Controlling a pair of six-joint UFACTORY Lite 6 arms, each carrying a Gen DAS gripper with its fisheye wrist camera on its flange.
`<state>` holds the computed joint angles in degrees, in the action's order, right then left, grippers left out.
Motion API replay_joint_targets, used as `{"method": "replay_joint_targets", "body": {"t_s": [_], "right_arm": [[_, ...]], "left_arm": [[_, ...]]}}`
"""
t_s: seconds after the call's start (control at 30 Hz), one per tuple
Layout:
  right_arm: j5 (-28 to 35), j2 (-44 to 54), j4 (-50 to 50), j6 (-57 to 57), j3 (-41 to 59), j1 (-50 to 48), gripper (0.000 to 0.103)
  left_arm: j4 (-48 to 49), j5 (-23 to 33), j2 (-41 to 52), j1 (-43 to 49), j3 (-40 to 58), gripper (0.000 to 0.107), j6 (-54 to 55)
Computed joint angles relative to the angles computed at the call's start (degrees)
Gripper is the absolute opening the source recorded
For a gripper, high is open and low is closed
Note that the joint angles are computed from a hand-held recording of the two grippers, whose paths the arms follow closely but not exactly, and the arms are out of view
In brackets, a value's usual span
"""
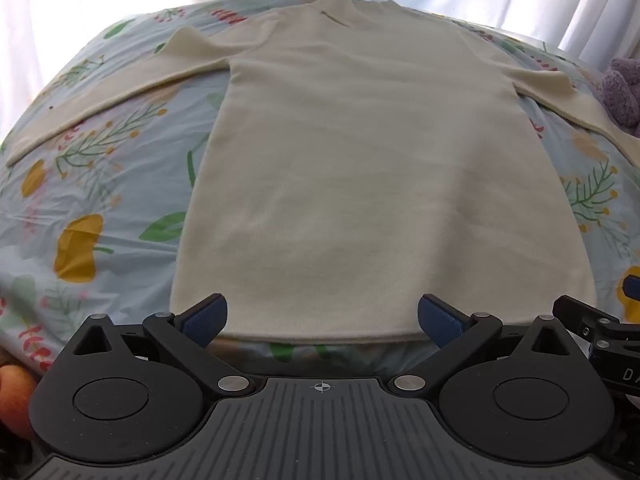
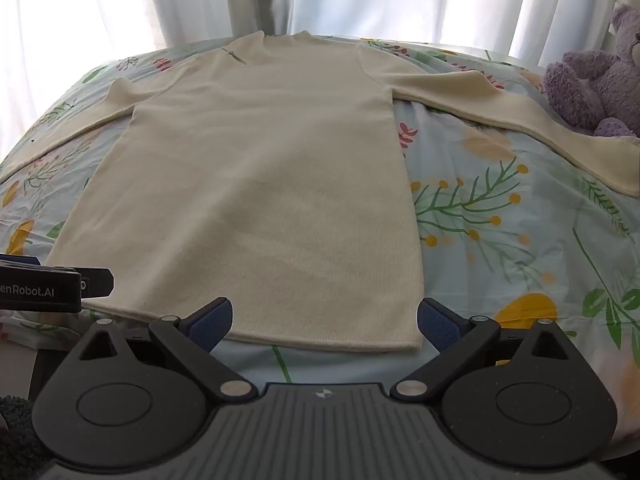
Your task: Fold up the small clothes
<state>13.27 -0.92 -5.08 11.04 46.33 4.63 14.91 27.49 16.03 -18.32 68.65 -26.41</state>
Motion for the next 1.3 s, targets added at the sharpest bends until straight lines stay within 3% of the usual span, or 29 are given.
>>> {"method": "replay_joint_targets", "body": {"t_s": [1.3], "right_arm": [[-0.6, 0.2, -1.9, 1.8, 0.5, 0.1, 0.099]], "left_arm": [[-0.7, 0.0, 1.1, 0.2, 1.5, 0.103, 0.9]]}}
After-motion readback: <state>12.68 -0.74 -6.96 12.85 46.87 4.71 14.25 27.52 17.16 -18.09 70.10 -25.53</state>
